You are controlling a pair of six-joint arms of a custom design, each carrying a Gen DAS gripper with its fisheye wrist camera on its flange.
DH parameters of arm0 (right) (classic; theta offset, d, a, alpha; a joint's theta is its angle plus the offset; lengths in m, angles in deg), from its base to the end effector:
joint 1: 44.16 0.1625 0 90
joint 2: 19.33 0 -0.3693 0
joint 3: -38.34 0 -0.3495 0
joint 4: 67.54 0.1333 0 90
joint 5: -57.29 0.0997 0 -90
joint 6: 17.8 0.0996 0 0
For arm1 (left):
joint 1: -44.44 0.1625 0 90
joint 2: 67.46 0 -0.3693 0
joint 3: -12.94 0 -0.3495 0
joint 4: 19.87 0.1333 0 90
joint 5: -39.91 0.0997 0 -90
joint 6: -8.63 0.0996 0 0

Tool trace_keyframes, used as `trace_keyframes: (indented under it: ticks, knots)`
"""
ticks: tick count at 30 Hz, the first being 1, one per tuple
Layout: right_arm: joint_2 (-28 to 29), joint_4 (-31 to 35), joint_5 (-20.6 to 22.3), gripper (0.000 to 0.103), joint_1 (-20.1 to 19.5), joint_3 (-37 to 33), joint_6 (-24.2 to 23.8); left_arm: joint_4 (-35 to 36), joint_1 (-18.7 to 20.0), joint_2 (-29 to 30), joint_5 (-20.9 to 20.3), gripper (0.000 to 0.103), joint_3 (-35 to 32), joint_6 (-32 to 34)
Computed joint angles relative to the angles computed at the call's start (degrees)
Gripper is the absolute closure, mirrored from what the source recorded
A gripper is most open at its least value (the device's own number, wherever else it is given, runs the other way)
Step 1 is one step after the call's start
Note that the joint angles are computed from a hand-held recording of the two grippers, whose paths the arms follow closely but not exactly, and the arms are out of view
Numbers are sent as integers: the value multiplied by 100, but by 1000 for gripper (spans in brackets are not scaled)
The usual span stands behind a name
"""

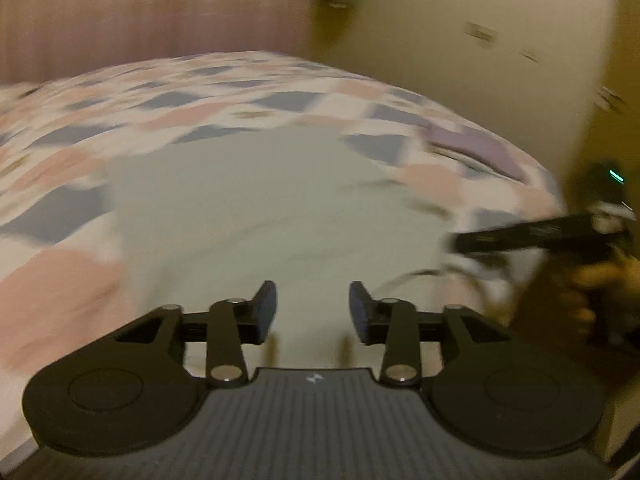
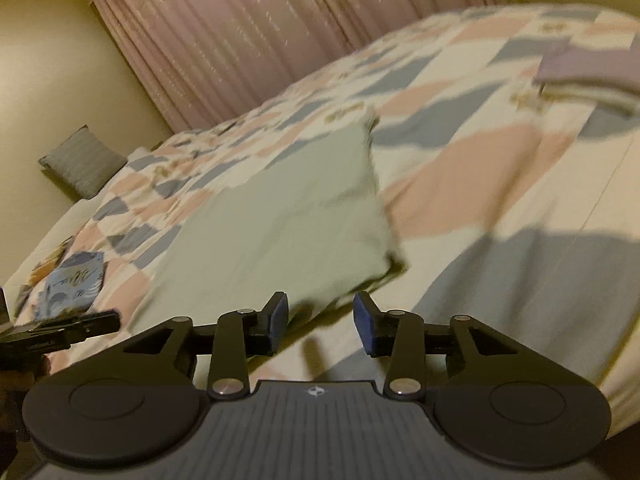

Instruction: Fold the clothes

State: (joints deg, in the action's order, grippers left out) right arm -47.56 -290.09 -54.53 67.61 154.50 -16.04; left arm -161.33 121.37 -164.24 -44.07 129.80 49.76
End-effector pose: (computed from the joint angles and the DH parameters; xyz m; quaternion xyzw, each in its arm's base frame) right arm 0.2652 -0.4044 -0.0079 0.0871 -0.9071 0.4006 0.0954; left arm 0.0447 -0.4429 0.3766 0.4253 0.8623 -0.2497 0.1145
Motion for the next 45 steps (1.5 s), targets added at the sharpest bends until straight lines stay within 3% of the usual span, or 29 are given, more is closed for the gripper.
trace_keyframes:
  ticks: [1,5,7,9,12,14,15,18,20,26,28,30,38,45]
  knots:
    - [34,44,96,58,-23,-19,64,29,-86,10,-36,55,97,154]
    - [126,112,572,61,-125,-122,237,-230,-421,138,100,54,527,660]
    - [108,210,621,87,-146,-175,329,-416,-533,258,177,54,664,893]
    - [32,290,684,93,-182,-171,480,-671,-618,352,308,55,805,1205]
    - [-166,533,837,96,-194,-149,771,-665,-585,554,299,66,681,1283]
    - [-233,422,1180,96,-249,-121,1021,-475,-428,726,149,85,372,857]
    - [-234,278,1385,96,-290,-110,1143,-390,-345,816,74,89,213,629]
    - [-122,-299,1733,84,-373,-138,1292,-242,-32,1084,-106,91,-293,-74]
    - [-82,-443,1465,75,-304,-179,1063,-190,140,1217,-181,91,-562,-345]
    - [-12,120,756,69,-96,-267,238,-21,382,1492,-212,92,-1091,-705]
    - [96,206,864,58,-126,-326,148,59,441,1552,-261,92,-1203,-779]
    - [242,262,937,53,-137,-470,2,90,487,1583,-293,92,-1267,-834]
    - [632,816,1241,53,-105,-1322,-516,-101,662,1530,-269,81,-1290,-952]
    - [822,1662,1346,53,-80,-2069,-725,-202,830,1406,-239,83,-1327,-943]
